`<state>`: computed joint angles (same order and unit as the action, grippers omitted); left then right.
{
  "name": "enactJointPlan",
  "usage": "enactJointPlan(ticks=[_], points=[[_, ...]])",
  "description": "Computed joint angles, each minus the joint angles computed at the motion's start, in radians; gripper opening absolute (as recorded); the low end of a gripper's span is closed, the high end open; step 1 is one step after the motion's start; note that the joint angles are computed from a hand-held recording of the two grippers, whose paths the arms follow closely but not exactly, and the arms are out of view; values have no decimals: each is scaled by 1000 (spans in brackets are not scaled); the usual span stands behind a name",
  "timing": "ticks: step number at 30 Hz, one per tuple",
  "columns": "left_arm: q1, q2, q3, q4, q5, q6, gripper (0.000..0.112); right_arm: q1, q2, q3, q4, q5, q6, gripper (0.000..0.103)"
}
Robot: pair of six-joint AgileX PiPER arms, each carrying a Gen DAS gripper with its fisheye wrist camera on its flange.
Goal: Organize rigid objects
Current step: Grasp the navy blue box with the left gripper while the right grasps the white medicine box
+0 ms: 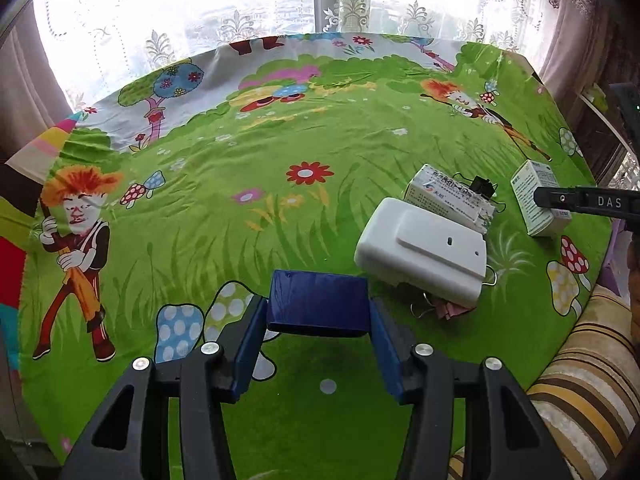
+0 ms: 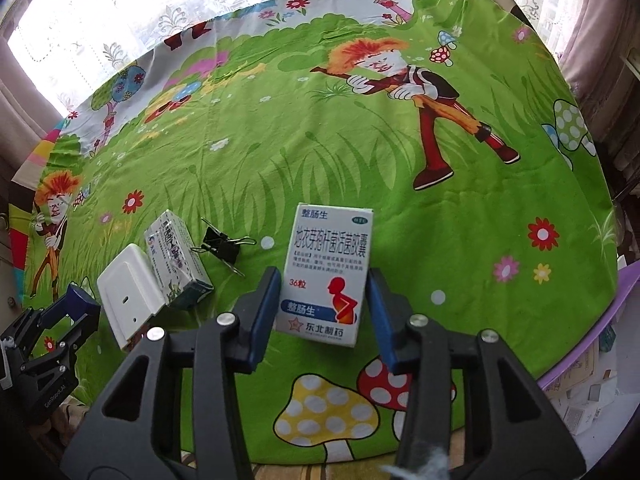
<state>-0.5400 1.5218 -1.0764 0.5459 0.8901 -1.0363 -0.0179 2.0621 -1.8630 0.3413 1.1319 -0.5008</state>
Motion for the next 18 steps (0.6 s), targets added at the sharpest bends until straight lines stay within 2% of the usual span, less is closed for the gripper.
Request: enactJointPlan(ticks=[3, 7, 13, 18], points=[[-31, -4, -7, 38, 36, -30, 52, 22, 15, -6, -47, 25, -1, 48], [-55, -12, -7, 68, 64, -62, 52, 9, 18, 7, -21, 26, -22, 44], [-123, -45, -19, 154, 159, -156, 52, -2, -105, 139, 15, -56, -109, 44], [-195, -77, -35, 204, 243, -225, 52, -32, -216, 239, 64, -91, -182, 44]])
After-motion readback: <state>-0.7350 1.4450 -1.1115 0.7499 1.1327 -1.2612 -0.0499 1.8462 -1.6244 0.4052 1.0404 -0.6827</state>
